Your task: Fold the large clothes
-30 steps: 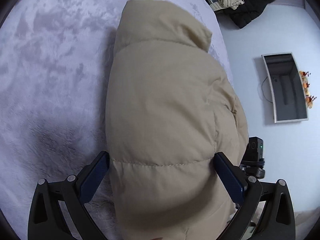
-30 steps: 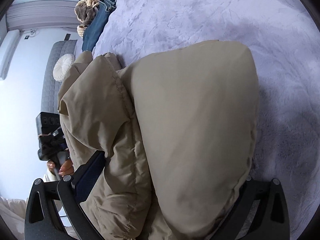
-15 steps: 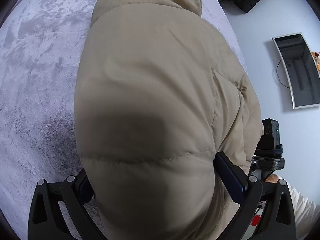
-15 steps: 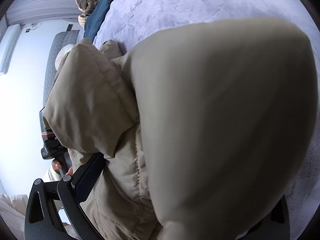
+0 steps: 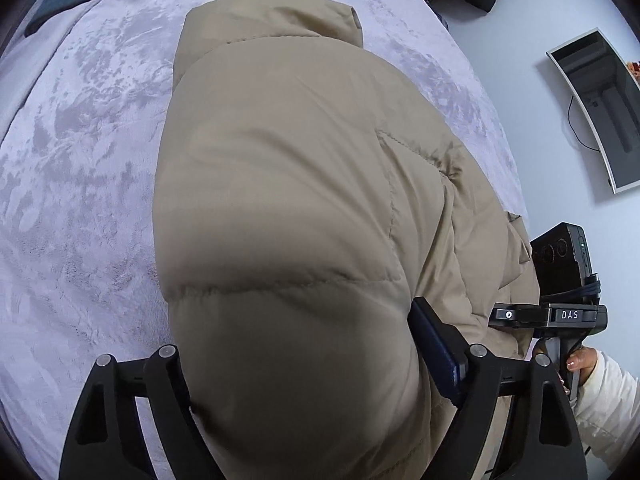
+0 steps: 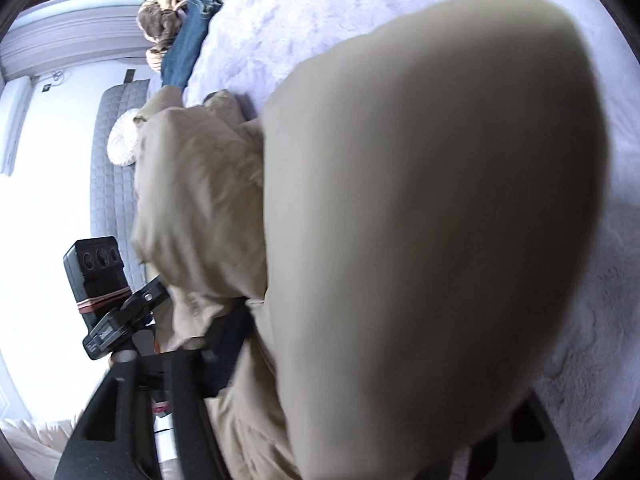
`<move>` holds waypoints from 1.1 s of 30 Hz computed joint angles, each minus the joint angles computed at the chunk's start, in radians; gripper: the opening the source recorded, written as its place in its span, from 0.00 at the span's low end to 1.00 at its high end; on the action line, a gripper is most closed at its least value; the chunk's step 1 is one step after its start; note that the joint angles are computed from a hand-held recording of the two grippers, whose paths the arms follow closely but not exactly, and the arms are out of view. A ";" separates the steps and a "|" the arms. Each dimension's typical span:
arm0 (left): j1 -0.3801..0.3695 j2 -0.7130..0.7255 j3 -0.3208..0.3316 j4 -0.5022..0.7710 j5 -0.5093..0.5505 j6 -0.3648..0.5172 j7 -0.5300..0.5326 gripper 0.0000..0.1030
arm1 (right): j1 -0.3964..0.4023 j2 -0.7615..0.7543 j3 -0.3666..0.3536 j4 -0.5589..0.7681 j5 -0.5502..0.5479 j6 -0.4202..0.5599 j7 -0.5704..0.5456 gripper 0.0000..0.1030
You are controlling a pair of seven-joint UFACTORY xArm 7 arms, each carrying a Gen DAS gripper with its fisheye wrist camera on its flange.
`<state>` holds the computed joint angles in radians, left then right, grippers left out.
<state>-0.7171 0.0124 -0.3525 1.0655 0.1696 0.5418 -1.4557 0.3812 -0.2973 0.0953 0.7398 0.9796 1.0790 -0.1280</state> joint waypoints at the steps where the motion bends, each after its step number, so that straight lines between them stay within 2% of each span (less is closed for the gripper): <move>1: -0.001 -0.002 0.000 0.009 0.006 0.012 0.000 0.82 | 0.000 -0.007 -0.004 -0.001 0.007 0.006 -0.004 0.48; 4: 0.001 -0.037 -0.002 0.003 0.007 0.027 0.001 0.80 | 0.002 -0.025 -0.008 0.001 0.017 0.016 -0.013 0.44; 11: 0.042 -0.149 -0.011 -0.061 0.004 0.018 0.010 0.78 | 0.029 -0.019 0.017 0.060 0.042 -0.012 0.011 0.44; 17: 0.082 -0.389 0.019 -0.231 -0.103 0.053 0.138 0.78 | 0.094 0.037 0.076 0.144 0.068 -0.120 0.048 0.44; 22: 0.106 -0.627 0.109 -0.397 -0.207 0.134 0.319 0.78 | 0.169 0.195 0.156 0.281 0.077 -0.276 0.089 0.44; 26: 0.178 -0.803 0.178 -0.532 -0.234 0.194 0.437 0.78 | 0.222 0.396 0.215 0.458 0.045 -0.388 0.119 0.44; 29: 0.242 -0.878 0.217 -0.626 -0.246 0.197 0.514 0.78 | 0.249 0.542 0.249 0.591 -0.021 -0.435 0.158 0.44; 33: 0.310 -0.877 0.215 -0.709 -0.282 0.166 0.567 0.79 | 0.275 0.705 0.272 0.738 -0.157 -0.463 0.253 0.44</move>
